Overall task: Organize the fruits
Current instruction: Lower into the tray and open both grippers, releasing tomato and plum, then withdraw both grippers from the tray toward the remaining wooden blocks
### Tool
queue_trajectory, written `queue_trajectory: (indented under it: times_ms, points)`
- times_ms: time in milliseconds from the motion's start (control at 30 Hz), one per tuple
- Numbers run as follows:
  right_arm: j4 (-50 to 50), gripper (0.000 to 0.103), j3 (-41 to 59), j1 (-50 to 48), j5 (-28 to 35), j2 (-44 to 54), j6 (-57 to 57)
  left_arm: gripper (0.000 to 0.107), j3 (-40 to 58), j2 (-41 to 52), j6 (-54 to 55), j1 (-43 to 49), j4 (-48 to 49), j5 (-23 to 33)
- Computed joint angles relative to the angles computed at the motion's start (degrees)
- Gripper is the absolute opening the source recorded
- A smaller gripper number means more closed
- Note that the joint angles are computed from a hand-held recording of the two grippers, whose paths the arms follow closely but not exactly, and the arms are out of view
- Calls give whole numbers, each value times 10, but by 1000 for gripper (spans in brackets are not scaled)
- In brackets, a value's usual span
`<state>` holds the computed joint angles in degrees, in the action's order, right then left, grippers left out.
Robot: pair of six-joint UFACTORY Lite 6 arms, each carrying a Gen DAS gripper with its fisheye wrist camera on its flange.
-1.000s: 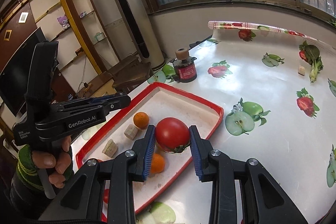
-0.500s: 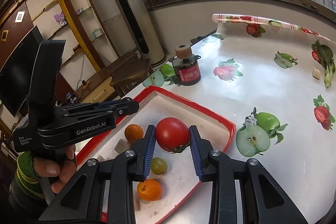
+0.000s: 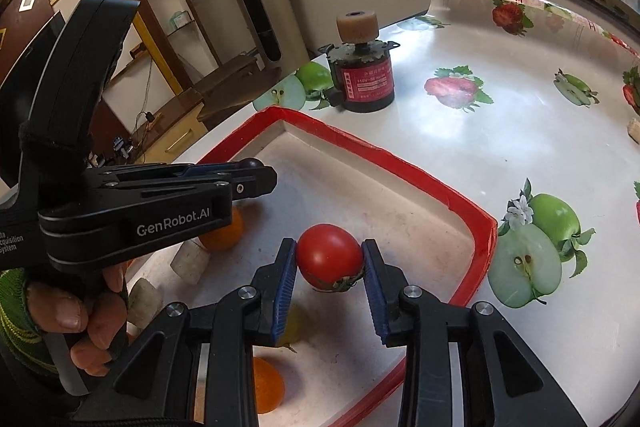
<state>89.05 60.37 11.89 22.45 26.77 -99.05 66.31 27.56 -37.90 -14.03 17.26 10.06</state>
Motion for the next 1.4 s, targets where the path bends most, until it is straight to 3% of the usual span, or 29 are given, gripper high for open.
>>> queue_trajectory:
  times_ms: [67,200,233,333,533,800,1133,1267,1400]
  points:
    - [6,36,-1,0,-3,0,-7,23,3,3,27,3,-31,4]
    - [5,37,-19,-4,2,-24,-9,24,7,-3,-8,-5,1,28]
    - [4,40,-26,-8,7,-34,-9,29,7,-6,-12,-7,4,32]
    - [3,42,-57,-26,24,-76,-16,55,1,-16,-64,-14,50,38]
    - [-35,46,-123,-104,74,-170,-13,56,-7,-41,-61,-16,21,60]
    - [-99,47,-161,-340,131,-209,-65,56,-13,-101,-138,-99,77,68]
    - [-181,48,-24,-652,192,-73,-74,56,133,-16,-159,-278,67,104]
    - [-199,48,85,-719,201,15,-32,56,224,70,-140,-348,29,104]
    - [-198,48,201,-752,193,100,3,56,397,207,-86,-413,-28,148]
